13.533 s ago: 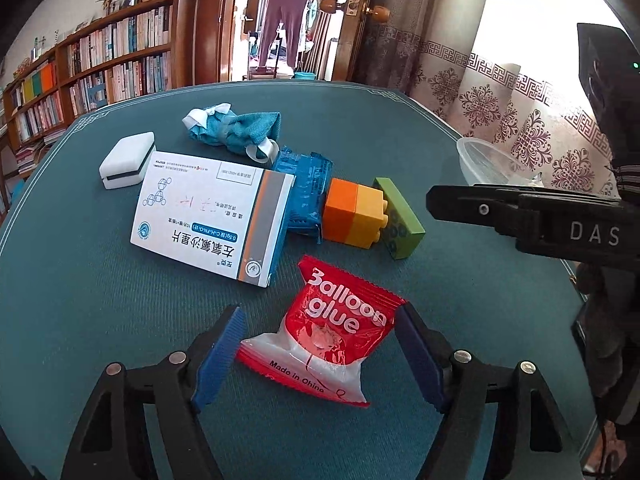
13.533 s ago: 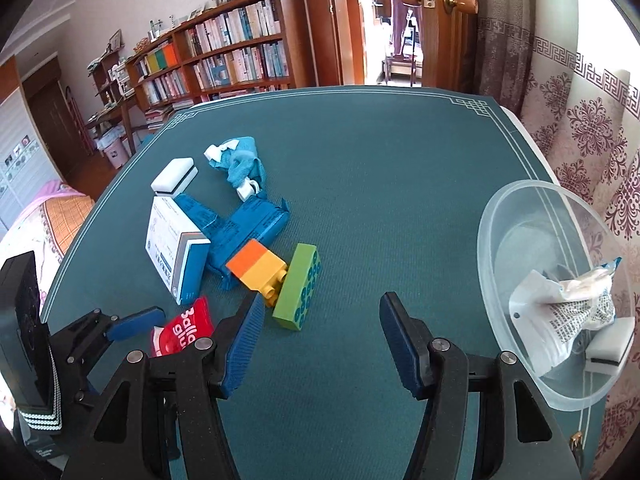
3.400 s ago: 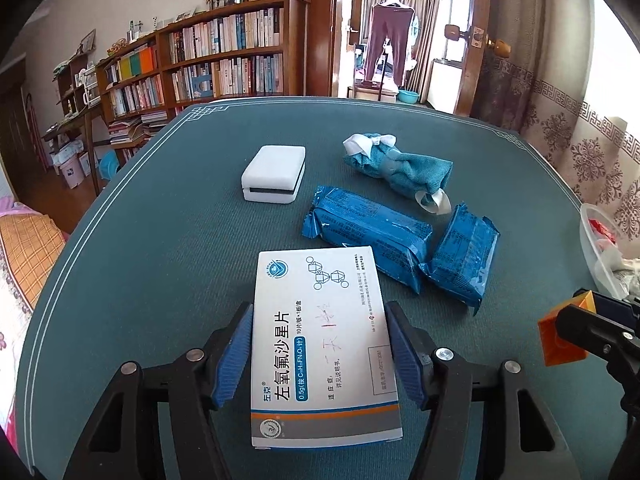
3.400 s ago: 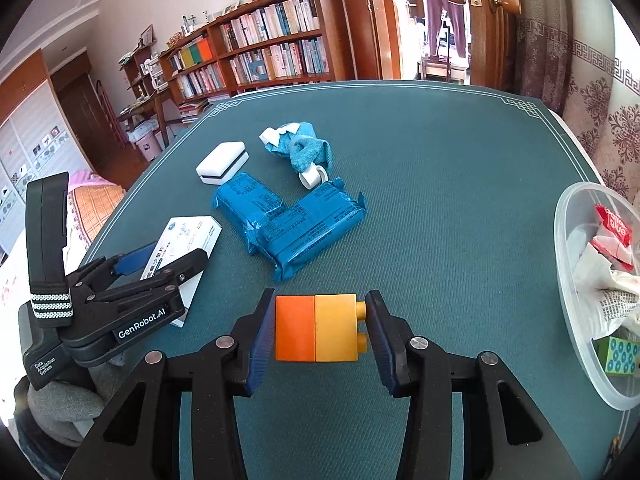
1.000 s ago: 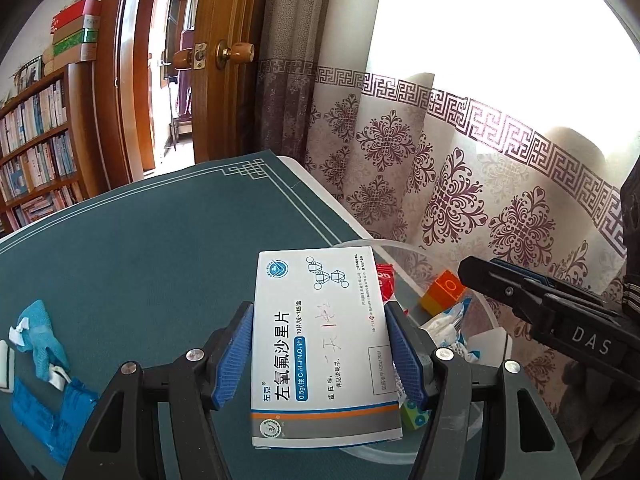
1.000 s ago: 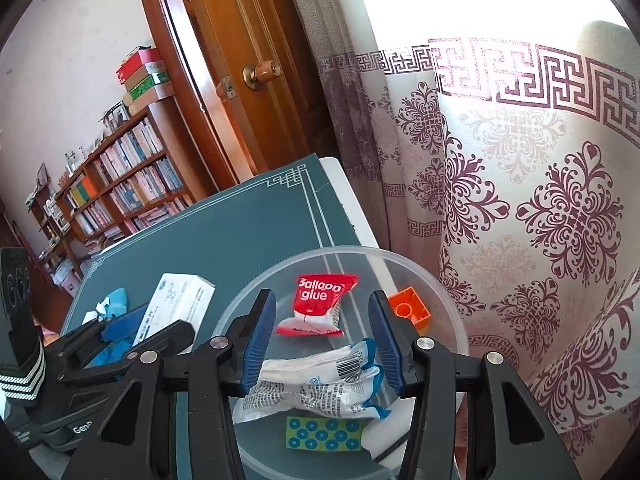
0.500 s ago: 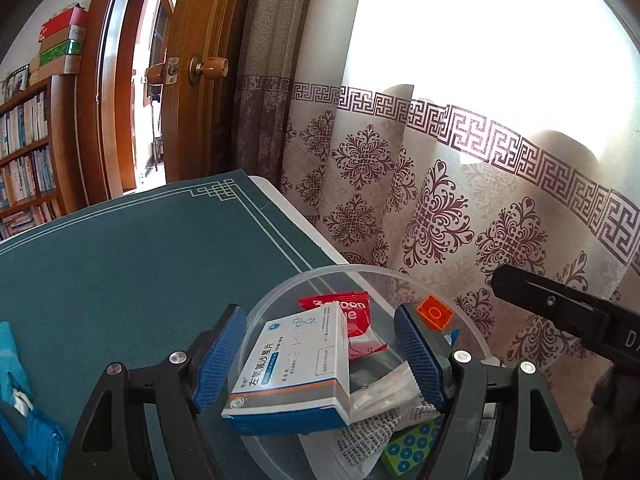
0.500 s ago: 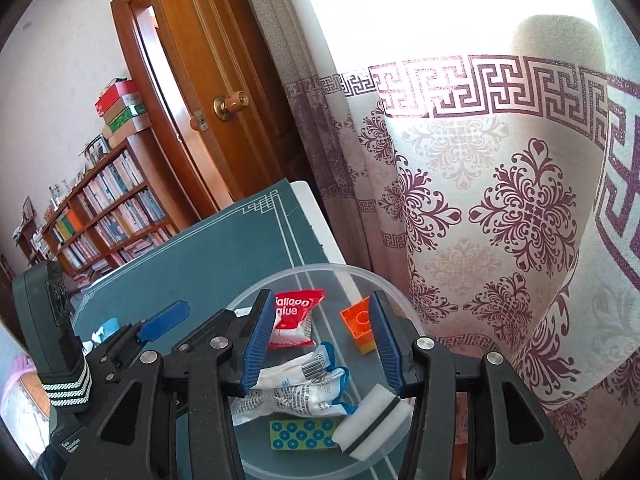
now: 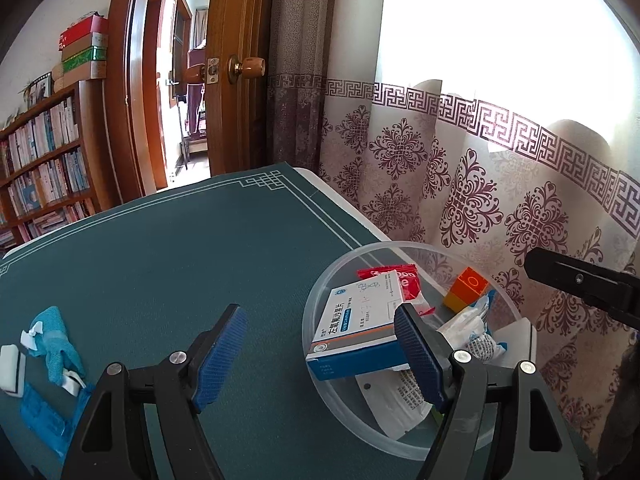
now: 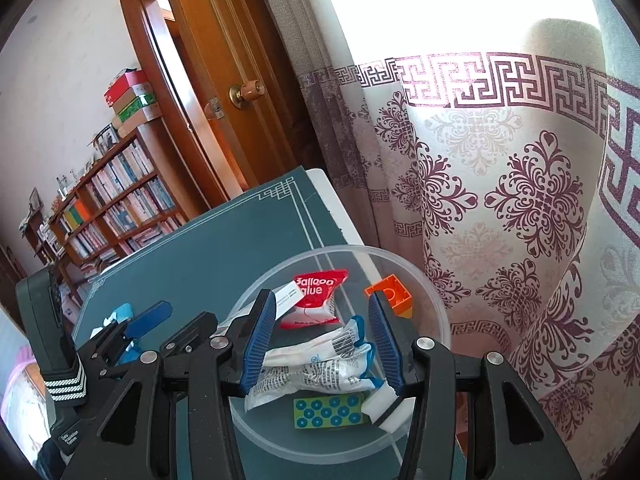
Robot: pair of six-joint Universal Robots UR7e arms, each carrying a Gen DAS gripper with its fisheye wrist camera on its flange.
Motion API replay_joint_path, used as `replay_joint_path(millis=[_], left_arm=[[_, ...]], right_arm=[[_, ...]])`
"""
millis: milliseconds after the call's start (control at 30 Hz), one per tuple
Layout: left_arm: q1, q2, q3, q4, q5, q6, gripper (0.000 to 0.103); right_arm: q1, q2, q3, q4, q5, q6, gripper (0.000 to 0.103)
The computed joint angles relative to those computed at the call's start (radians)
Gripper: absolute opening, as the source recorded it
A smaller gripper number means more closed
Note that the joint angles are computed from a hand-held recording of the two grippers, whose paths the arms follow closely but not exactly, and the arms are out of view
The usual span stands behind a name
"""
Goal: Organize objects
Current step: 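Open the right gripper to drop the brick while the left lowers the box into the bowl, then withdraw both grippers from the bowl back over the blue packets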
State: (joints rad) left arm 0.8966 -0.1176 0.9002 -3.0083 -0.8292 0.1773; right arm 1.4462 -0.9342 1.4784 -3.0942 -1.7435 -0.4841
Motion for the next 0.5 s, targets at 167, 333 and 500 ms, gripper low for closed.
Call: replay_joint_path(millis=[167, 333, 500], left_arm=[[-0.001, -0.041, 0.078, -0.033, 0.009, -0.010, 0.080], [0.000, -0.082, 0.143, -0.057, 0.021, -0.036, 0.080], [0.002, -0.128, 0.223, -0.112, 0.043, -0.072, 0.091]], right_arm=[[0.010, -0.003, 0.019, -0.001, -0.015, -0.006, 0.050], [0.026, -0.003, 0.041, -0.004, -0.023, -0.031, 0.050], [0.042, 0.005, 0.056, 0.009, -0.019, -0.048, 0.054]])
